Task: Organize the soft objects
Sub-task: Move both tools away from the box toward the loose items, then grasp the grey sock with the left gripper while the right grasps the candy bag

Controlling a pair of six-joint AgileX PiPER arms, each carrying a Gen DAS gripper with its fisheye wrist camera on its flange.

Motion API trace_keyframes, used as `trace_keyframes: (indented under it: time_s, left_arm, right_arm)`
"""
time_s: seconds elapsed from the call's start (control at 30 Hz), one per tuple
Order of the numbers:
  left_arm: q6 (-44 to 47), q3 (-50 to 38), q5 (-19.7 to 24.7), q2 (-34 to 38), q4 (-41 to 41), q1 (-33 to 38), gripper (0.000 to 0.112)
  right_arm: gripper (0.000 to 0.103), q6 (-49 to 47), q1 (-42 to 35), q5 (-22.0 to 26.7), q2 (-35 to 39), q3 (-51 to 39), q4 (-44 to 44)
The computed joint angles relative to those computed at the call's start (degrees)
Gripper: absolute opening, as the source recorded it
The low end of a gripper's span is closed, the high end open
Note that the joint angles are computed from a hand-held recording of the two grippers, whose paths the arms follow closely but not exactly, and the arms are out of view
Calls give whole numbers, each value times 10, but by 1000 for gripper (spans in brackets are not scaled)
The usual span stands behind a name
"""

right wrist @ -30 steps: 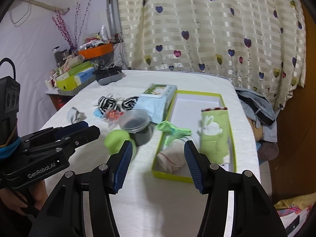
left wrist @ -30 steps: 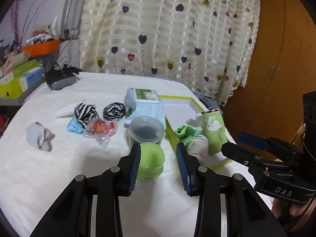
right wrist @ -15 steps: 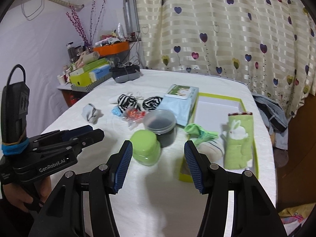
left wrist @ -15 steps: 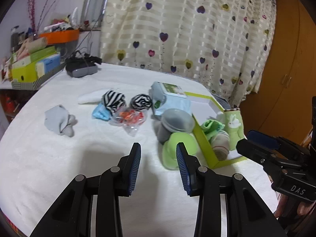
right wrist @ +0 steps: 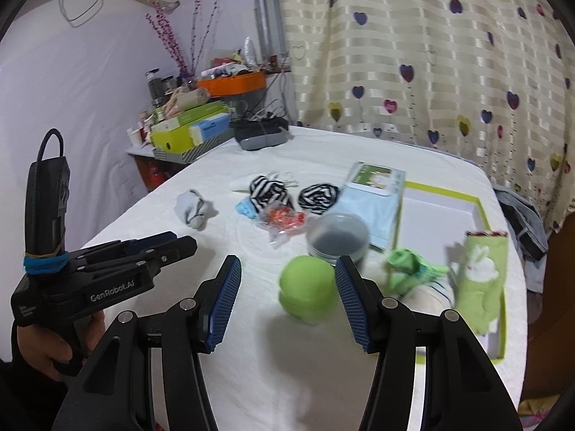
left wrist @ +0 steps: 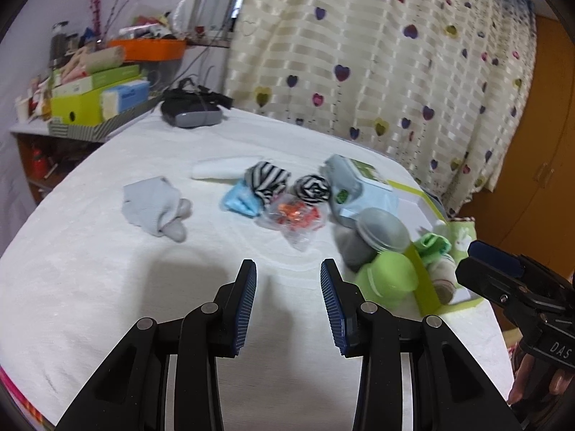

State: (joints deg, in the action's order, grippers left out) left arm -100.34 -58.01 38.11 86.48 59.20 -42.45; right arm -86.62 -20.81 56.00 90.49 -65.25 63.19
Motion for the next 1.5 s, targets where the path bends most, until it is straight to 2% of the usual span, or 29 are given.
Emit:
trace_keyframes:
  time_s: [0.47,0.83,1.17,1.5]
  left_arm:
    - [4,61,-33,-41,-18,98,38]
    - [30,79,-81,-47,-32,181,44]
    - [99,63,-129,-26,-80,239,49]
    - [198,29,-149,10,-167,290,58]
  right_arm:
    - [56,71,108,-59,44,-59,-62]
    - [56,172,190,-69,121,-184,-178]
    - [56,286,261,-21,233,-359,-344]
    - [56,381,327,82,361,-561,-518]
